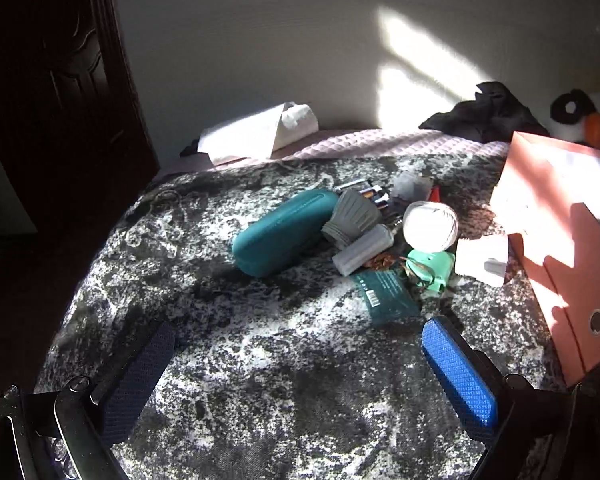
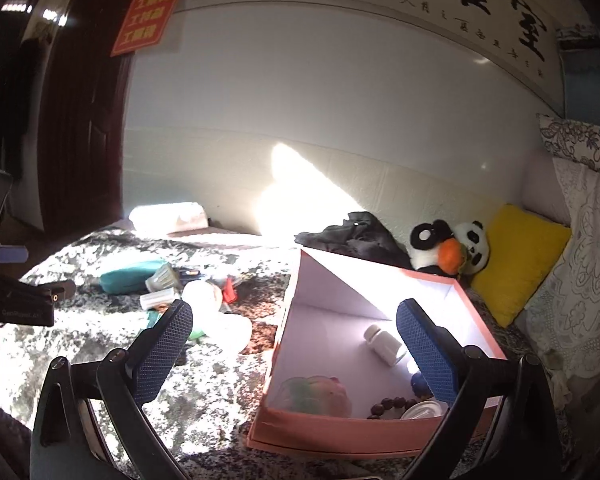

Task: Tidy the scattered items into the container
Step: 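Move both tools back from the box to the items on the bed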

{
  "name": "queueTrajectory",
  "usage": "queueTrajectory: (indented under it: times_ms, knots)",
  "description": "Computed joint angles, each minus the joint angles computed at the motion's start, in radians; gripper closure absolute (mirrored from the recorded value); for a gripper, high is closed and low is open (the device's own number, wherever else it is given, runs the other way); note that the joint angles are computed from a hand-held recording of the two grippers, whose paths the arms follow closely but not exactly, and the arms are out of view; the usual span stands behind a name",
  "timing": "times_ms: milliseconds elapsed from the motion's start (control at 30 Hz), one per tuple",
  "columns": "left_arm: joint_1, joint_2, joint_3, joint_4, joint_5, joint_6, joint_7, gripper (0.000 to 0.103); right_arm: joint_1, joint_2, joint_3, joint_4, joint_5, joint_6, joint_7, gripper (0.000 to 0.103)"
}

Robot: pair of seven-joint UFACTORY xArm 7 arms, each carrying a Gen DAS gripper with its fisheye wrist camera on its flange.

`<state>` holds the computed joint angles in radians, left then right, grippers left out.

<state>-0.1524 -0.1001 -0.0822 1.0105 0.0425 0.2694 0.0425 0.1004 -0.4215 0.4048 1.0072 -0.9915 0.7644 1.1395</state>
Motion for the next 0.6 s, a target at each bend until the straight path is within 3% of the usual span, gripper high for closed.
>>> queueTrajectory:
  times_ms: [200, 300, 400, 600]
  knots:
    - [-0.012, 0.019, 0.037, -0.046, -0.108, 0.014, 0.192, 0.001, 0.095, 0.202, 0.006, 0.079, 0.034, -0.016, -0.061, 0.0]
    - [-0.007, 0.056, 0.036, -0.03, -0.154, 0.02, 0.25, 0.001, 0.14, 0.277, -0.03, 0.104, 0.058, -0.073, -0.072, 0.0]
    - [0.0, 0.11, 0.032, 0.019, -0.272, 0.051, 0.353, 0.001, 0.173, 0.33, -0.078, 0.125, 0.088, -0.132, -0.079, 0.0]
    - [0.026, 0.226, -0.016, 0.15, -0.408, 0.12, 0.482, 0.001, 0.22, 0.406, -0.175, 0.173, 0.118, -0.198, -0.086, 0.0]
